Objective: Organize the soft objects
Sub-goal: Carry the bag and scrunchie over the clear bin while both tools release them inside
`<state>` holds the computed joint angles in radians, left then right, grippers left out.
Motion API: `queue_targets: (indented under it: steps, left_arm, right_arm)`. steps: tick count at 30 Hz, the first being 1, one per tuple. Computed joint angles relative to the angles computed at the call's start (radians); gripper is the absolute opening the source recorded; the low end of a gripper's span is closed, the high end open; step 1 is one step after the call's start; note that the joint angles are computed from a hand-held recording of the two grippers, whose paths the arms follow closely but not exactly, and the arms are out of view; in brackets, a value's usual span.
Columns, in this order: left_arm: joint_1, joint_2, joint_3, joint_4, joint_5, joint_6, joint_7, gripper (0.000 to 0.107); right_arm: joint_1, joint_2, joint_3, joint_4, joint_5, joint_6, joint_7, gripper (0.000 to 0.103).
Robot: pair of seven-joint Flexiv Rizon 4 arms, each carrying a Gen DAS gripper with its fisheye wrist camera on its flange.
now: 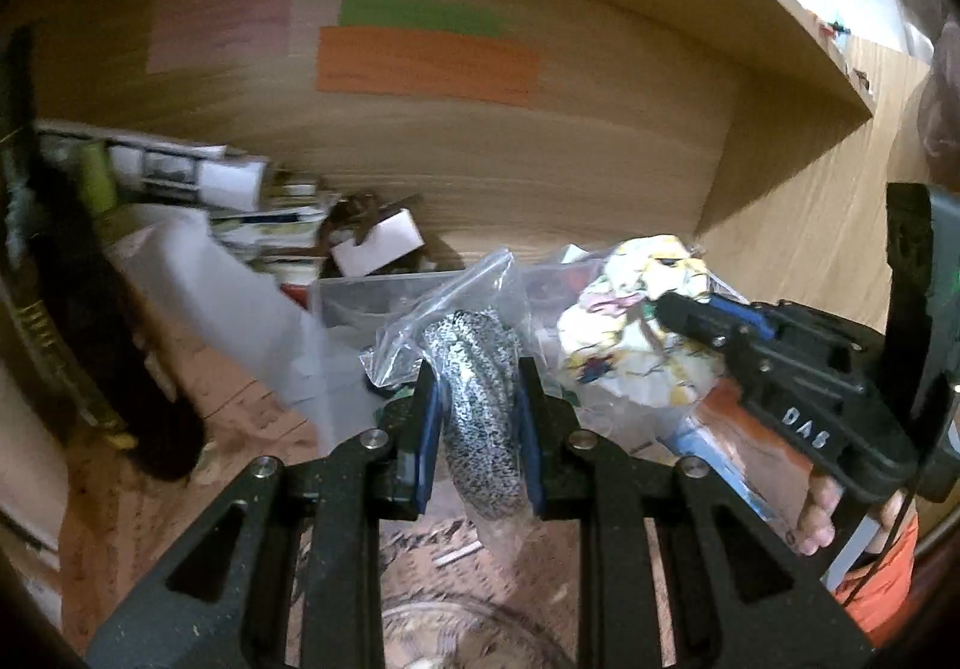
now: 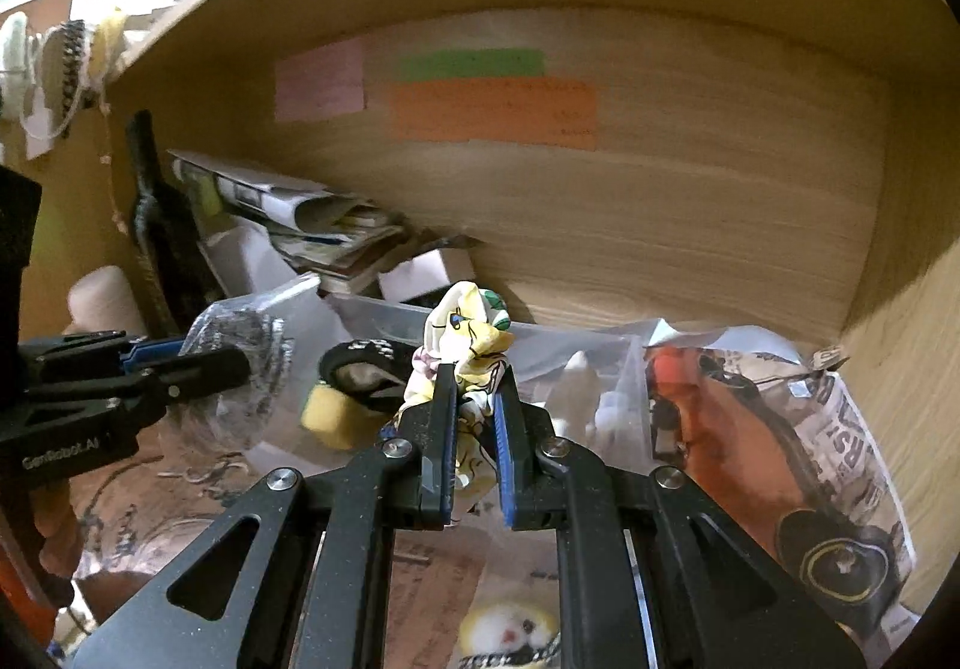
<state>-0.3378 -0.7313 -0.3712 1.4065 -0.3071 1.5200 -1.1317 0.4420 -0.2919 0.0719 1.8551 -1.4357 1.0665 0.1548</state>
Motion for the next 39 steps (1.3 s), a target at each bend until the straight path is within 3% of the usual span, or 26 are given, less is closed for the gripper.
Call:
queue_targets:
  steps: [9, 15, 17, 23, 25, 26, 30, 33, 39]
  left_arm:
    - [-0.101, -0.114, 0.119, -0.212, 0.016, -0.187, -0.035, 0.023]
    - [-0.107, -0.157, 0.133, -0.29, 0.009, -0.296, -0.057, 0.026]
    - [-0.114, -0.171, 0.148, -0.319, 0.012, -0.323, -0.073, 0.029]
    - [-0.109, -0.138, 0.149, -0.274, 0.025, -0.29, -0.088, 0.045]
    - [-0.101, -0.116, 0.136, -0.237, 0.028, -0.248, -0.078, 0.06]
    - [-0.097, -0.108, 0.13, -0.225, 0.027, -0.235, -0.074, 0.062]
    - [-0.073, -0.072, 0.086, -0.166, 0.014, -0.191, -0.04, 0.065]
    - [-0.053, -0.042, 0.048, -0.106, 0.003, -0.154, -0.002, 0.068]
    - [-0.033, -0.002, -0.005, -0.004, -0.014, -0.132, 0.068, 0.068]
  right_arm:
    - [0.002, -0.055, -0.01, -0.021, 0.142, 0.0, -0.114, 0.01]
    - [0.02, -0.081, -0.019, -0.03, 0.264, 0.007, -0.213, 0.011]
    - [0.028, -0.081, -0.021, -0.028, 0.297, 0.004, -0.239, 0.016]
    - [0.037, -0.045, -0.037, 0.004, 0.277, 0.026, -0.216, 0.036]
    - [0.036, -0.024, -0.038, 0.02, 0.243, 0.031, -0.186, 0.044]
    - [0.034, -0.014, -0.037, 0.026, 0.225, 0.029, -0.171, 0.047]
    - [0.017, 0.039, -0.015, 0.065, 0.158, 0.012, -0.111, 0.051]
    - [0.002, 0.079, 0.011, 0.104, 0.125, -0.015, -0.08, 0.06]
    - [-0.017, 0.118, 0.063, 0.174, 0.177, -0.047, -0.075, 0.061]
